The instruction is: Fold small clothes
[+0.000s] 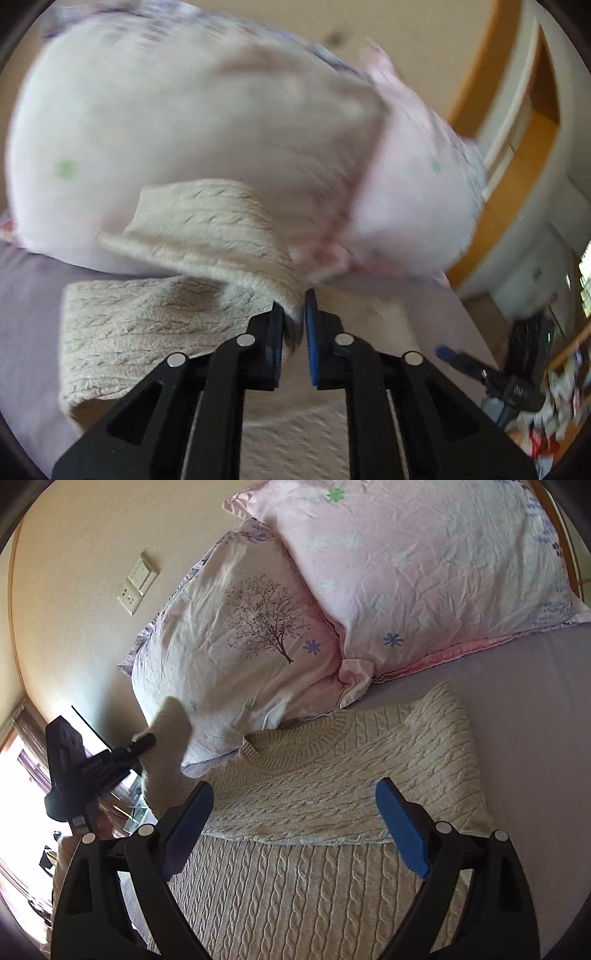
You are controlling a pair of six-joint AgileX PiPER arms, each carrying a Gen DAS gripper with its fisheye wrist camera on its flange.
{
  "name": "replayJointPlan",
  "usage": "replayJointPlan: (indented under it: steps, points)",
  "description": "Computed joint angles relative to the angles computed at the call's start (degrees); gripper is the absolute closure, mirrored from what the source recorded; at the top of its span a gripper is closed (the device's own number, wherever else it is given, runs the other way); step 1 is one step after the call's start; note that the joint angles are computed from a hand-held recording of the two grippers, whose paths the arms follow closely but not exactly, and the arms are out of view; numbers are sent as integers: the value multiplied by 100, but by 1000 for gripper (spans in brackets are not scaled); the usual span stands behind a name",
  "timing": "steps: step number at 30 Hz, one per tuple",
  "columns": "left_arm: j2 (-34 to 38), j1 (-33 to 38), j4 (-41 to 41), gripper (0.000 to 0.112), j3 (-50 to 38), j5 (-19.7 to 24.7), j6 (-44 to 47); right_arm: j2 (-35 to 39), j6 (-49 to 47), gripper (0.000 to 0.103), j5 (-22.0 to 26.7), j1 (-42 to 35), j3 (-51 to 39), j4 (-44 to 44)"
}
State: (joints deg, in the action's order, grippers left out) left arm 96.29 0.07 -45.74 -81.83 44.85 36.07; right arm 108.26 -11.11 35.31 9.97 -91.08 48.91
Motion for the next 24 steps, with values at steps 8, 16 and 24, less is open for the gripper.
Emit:
replayJointPlan:
  steps: [8, 16, 24]
  points:
    - [-531, -339, 113, 59, 1361, -369, 231, 375, 479, 29, 647, -454, -193, -197]
    - [-1655, 1366, 511, 52, 2660, -371, 819, 1730, 2498, 38, 1037, -155, -1886, -1913]
    - [-1796, 2527, 82, 48, 2960, 278, 1670, 1548, 2513, 94, 123, -49, -1307, -1811]
